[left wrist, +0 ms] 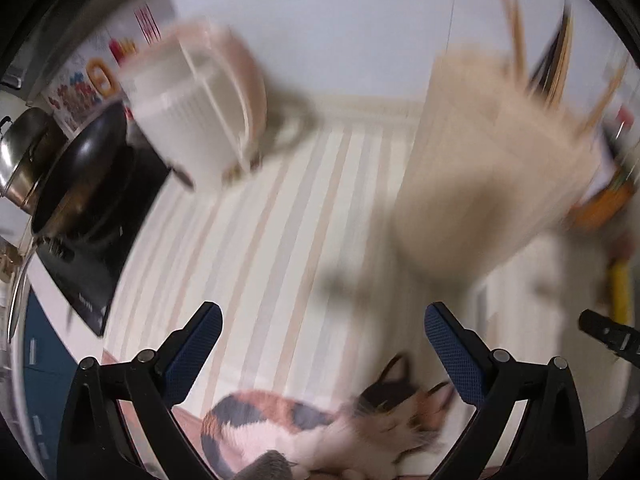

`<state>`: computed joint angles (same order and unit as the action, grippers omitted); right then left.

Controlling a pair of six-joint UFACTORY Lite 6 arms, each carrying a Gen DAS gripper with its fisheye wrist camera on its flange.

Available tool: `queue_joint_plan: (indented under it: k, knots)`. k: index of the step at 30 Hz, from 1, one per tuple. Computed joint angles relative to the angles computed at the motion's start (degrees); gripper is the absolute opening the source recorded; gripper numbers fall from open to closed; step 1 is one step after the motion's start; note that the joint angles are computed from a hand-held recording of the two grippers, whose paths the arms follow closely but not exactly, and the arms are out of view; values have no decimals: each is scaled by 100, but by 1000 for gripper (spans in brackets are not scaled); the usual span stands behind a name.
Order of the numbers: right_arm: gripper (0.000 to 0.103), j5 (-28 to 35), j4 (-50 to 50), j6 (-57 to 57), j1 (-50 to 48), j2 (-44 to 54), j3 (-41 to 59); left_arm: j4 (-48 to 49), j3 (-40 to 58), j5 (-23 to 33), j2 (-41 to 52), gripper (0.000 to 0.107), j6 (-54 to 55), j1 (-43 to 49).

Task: Organize utensils
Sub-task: 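Lower both open tools toward the remaining chopsticks on the mat, then grasp a black chopstick with the left tool while the right tool grasps a wooden one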

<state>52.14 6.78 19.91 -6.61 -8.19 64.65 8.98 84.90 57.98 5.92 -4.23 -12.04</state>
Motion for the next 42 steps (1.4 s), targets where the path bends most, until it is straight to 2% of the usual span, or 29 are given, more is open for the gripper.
queue_joint_plan:
  k: [5,7,14,18,21,23,24,25,26,29,37,39,40,41,42]
  knots:
    - [62,-556,40,74,335,209,-1123,173,-1473,-430,-184,103,-92,-59]
    - [58,-687,-48,260,556,300,-1288,145,-1762,-549,-191,103,-72,-70]
    - [54,-926,-249,598,969,687,-1403,134,-2148,-655,-92,103,-143,-172]
    - [47,-1030,-294,678,1194,929,-1445,94,-2169,-721,46,103,-133,-168]
    - [43,-1016,-748,976,1482,995,-1416,92,-2181,-740,83,103,-160,-196]
    - [33,-971,-774,925,1556,1045,-1329,84,-2197,-765,91,103,-147,-196]
    - [17,-918,-835,1020,1677,1117,-1249,77,-2208,-784,89,103,-120,-190]
    - [7,-754,-1086,1250,1790,1177,-1180,64,-2224,-810,77,103,-101,-206]
    - [7,-751,-1147,1283,1773,1113,-1243,62,-2294,-873,49,103,-135,-268]
    - [7,-746,-1118,1150,1592,922,-1450,50,-2320,-840,-46,103,-265,-492]
    - [7,-599,-910,-119,-370,125,-2094,-597,-1631,-524,339,103,-440,-1525]
    - [7,-529,-817,-484,-874,38,-2130,-806,-1446,-540,577,99,-396,-1857]
    - [7,-506,-775,-706,-1141,-18,-2175,-852,-1360,-559,703,91,-394,-2041]
    - [7,-479,-700,-885,-1323,-26,-2175,-871,-1309,-583,784,76,-384,-2161]
    - [7,-449,-524,-1194,-1578,-19,-2171,-793,-1233,-583,913,69,-469,-2334]
